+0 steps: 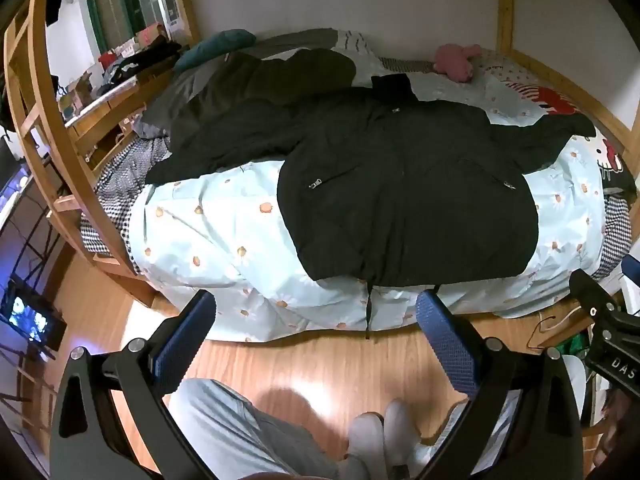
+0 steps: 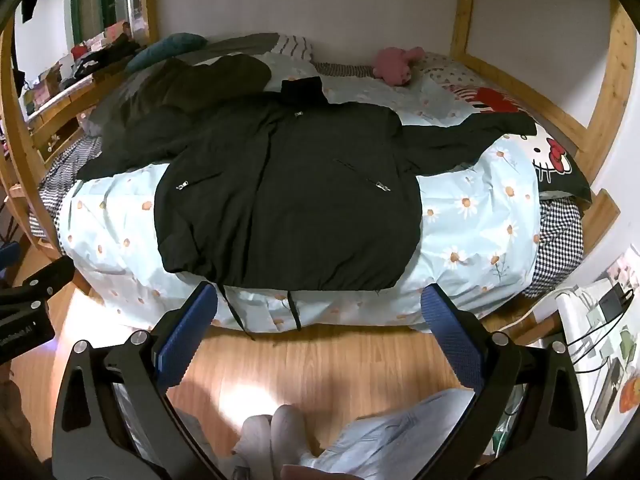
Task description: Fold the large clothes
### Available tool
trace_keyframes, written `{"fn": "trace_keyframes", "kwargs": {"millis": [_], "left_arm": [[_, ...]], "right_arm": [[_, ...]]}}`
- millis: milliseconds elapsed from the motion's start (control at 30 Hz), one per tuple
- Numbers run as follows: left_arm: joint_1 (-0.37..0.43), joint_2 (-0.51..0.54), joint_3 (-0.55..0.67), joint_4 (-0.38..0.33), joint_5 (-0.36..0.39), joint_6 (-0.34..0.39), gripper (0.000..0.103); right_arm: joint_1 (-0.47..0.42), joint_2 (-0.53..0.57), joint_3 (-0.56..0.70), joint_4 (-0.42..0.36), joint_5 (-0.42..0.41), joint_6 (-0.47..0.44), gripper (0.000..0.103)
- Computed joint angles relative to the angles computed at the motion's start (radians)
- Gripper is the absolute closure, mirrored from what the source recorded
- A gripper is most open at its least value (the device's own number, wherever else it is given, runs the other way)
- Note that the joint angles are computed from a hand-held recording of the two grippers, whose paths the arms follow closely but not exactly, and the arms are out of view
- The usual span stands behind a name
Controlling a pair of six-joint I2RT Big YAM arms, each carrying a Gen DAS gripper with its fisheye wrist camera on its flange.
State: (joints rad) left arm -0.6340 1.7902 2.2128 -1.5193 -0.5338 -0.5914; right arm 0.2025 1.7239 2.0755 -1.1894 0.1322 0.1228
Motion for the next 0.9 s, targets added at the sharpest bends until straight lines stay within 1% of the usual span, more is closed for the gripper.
{"fn": "trace_keyframes", "kwargs": {"millis": [233, 267, 300, 367, 400, 500, 800, 900], "left_arm": [[0.017, -0.006, -0.014, 0.020, 0.014, 0.023, 0.005], [0.007, -0.005, -0.008, 0.011, -0.004, 0.025, 0.005], [0.003, 0.009, 0.016, -0.003, -0.006, 0.026, 0.005], [0.006, 0.008, 0.016, 0.003, 0.001, 0.035, 0.005], [-0.001, -0.004, -0.008, 0.018, -0.008, 0.036, 0.005], [-0.003, -0.003, -0.007, 0.017, -0.012, 0.043, 0.005], [0.001, -0.006, -0.017, 0.020, -0.015, 0.043, 0.005], [0.000, -0.007, -0.018, 0.018, -0.013, 0.042, 0.005]], "right_arm": [[-0.003, 0.000, 0.001, -0.004, -0.016, 0.008, 0.003], [-0.002, 0.001, 0.002, -0.004, -0.013, 0.008, 0.003], [-0.002, 0.001, 0.002, -0.005, -0.011, 0.009, 0.003], [-0.001, 0.001, 0.002, -0.004, -0.010, 0.009, 0.003], [-0.002, 0.001, 0.003, -0.005, -0.011, 0.009, 0.003], [-0.003, 0.001, 0.003, -0.005, -0.015, 0.010, 0.003], [-0.012, 0.011, 0.016, -0.009, -0.023, 0.002, 0.003], [-0.011, -0.001, -0.003, -0.003, -0.024, 0.003, 0.003]]}}
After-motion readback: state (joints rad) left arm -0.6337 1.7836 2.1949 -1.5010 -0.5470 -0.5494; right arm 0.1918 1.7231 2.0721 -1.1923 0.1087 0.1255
